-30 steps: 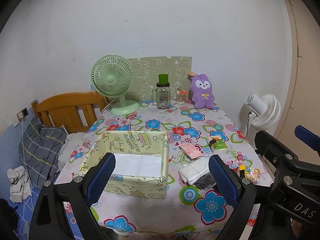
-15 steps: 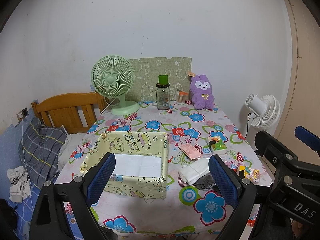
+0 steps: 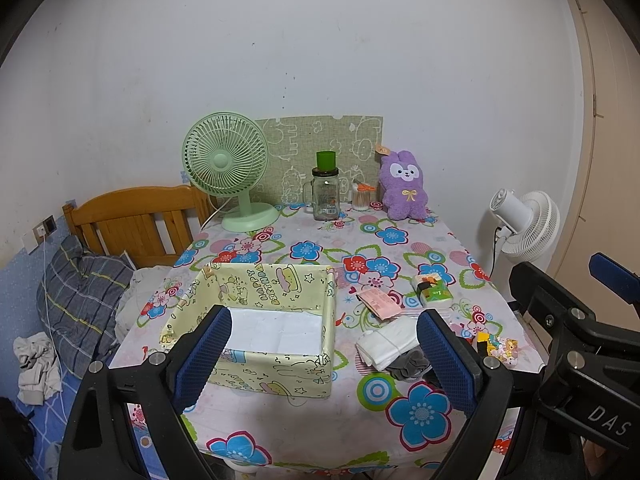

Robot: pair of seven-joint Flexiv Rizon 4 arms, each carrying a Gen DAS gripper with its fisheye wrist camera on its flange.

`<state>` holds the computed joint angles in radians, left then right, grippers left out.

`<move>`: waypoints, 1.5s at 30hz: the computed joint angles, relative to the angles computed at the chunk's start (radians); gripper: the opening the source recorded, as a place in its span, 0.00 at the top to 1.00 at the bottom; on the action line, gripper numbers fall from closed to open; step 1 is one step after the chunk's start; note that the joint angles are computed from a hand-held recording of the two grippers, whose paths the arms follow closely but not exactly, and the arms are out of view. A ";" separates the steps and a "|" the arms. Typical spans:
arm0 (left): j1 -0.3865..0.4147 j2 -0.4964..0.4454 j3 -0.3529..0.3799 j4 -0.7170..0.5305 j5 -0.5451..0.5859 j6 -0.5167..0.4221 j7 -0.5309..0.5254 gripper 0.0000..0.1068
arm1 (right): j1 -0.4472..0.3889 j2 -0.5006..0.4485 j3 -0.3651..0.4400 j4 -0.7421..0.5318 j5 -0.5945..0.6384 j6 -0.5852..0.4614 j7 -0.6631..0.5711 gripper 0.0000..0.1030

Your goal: Organize soft objects

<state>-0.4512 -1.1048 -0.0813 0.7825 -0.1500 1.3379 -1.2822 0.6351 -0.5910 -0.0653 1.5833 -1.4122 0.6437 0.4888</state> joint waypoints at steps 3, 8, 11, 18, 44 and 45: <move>0.000 -0.001 0.000 -0.001 0.001 0.000 -0.001 0.11 | 0.000 0.000 0.000 0.001 -0.001 0.001 0.002 0.00; 0.001 0.002 -0.002 0.006 0.001 0.004 0.000 0.11 | 0.001 0.000 0.000 0.000 0.000 -0.003 0.000 0.00; 0.001 0.002 -0.002 0.006 0.001 0.005 0.000 0.11 | 0.000 0.001 0.000 0.002 -0.002 0.000 0.003 0.00; 0.003 0.005 -0.006 0.014 0.000 0.010 0.004 0.11 | 0.000 -0.001 0.000 0.001 -0.004 0.001 0.002 0.00; -0.035 -0.086 0.020 -0.175 0.020 -0.094 -0.028 0.14 | -0.031 0.011 -0.003 0.017 -0.014 0.030 0.006 0.01; -0.037 -0.092 0.020 -0.186 0.020 -0.102 -0.028 0.14 | -0.035 0.011 -0.004 0.019 -0.018 0.034 0.007 0.01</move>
